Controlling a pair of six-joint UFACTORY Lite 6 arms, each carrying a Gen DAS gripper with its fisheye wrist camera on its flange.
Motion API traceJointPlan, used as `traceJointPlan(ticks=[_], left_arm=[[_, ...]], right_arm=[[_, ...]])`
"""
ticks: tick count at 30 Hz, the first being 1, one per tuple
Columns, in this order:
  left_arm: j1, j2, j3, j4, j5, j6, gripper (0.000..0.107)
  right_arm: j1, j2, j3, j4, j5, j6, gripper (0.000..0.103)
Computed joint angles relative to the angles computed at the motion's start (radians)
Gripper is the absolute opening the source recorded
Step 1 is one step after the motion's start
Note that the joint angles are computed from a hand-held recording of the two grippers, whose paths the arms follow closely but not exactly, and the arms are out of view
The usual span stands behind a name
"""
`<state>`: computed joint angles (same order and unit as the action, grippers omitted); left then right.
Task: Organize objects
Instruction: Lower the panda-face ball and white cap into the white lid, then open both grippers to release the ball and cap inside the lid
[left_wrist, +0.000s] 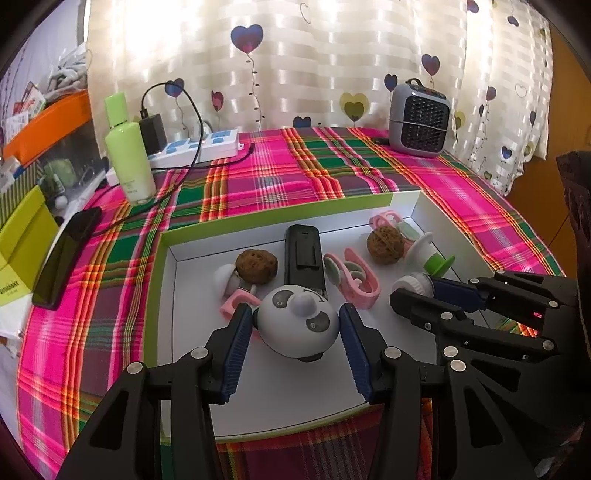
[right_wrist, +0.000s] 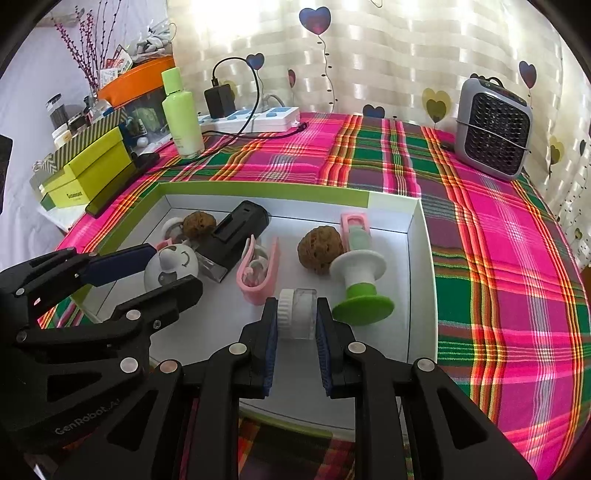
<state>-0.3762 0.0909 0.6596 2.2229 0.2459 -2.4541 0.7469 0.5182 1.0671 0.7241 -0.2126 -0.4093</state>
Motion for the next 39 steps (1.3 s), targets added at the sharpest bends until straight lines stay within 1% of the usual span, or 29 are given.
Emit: traceJointPlan(ticks=[8,29,35,39], left_arm=[[-0.01,0.018,0.015,-0.078,0.021,0.078,0.048],[-0.006,0.023,0.02,-0.075,0.018,0.078,0.048],[0.006,0.018,0.02,-0.063,0.005,0.067,0.048],[0.014,0.002,0.007,-0.052,-0.006,0.052,0.048]], right_arm=[[-0.004,-0.001,0.0,0.005,0.004,-0.009,0.02],[-0.001,0.002,0.003,0.008,0.001,-0.008,0.02],[0.002,0.001,0.004,0.014,-0.002,-0.009,0.023],[0.006,-0.006,0.0,0.028,-0.01,-0.022,0.027]])
